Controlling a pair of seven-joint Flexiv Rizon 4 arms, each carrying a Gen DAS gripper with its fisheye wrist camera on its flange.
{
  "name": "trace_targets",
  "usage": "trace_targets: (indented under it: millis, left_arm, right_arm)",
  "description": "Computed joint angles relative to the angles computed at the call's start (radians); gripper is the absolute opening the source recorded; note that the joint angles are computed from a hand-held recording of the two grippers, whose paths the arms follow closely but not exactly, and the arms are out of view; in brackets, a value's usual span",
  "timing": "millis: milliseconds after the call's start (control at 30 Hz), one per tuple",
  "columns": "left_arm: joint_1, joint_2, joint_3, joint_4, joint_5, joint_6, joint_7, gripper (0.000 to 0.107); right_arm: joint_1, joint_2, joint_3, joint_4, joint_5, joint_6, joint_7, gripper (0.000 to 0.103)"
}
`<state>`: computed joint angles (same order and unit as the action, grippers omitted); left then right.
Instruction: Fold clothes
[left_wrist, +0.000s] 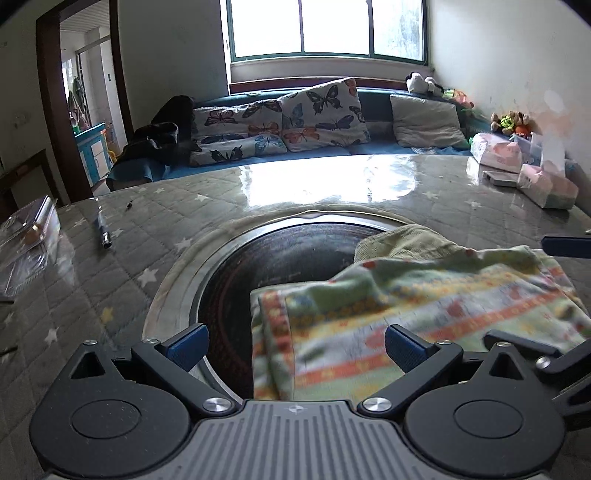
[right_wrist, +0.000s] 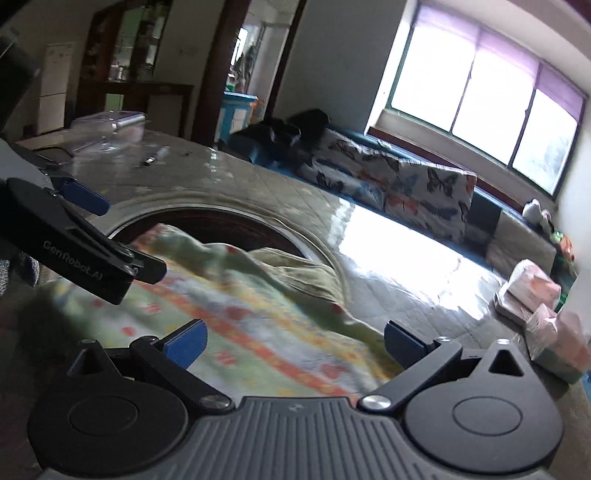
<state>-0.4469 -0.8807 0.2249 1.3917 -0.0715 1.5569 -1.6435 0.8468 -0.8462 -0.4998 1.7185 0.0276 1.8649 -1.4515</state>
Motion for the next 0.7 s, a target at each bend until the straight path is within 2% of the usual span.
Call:
trace_targets:
  millis: [67, 167, 467, 667, 700]
  left_arm:
    - [-0.008, 0.012, 0.005, 0.031, 0.009, 0.021, -0.003, 0.103]
    - [-0.025, 0.02, 0.018, 0.07, 0.016, 0.051, 0.003, 0.103]
    - [-0.047, 0.033, 0.029, 0.152, -0.051, 0.14, 0.029, 0.103]
    - [-0.06, 0.038, 0.036, 0.181, -0.109, 0.159, 0.054, 0.103]
    - [-0.063, 0.039, 0.038, 0.186, -0.118, 0.162, 0.056, 0.103]
  right_arm:
    - [0.006, 0.001, 0.009, 0.011, -0.003, 0.0, -0.005, 0.103]
    - [0.051, -0.012, -0.031, 0.036, 0.02, 0.026, -0.017, 0.103]
    - [0.061, 0.035, -0.021, 0.109, 0.101, 0.063, -0.057, 0.103]
    - [0.133, 0.006, -0.132, 0.148, 0.185, 0.041, -0.031, 0.103]
    - [0.127, 0.013, -0.127, 0.158, 0.189, 0.043, -0.02, 0.103]
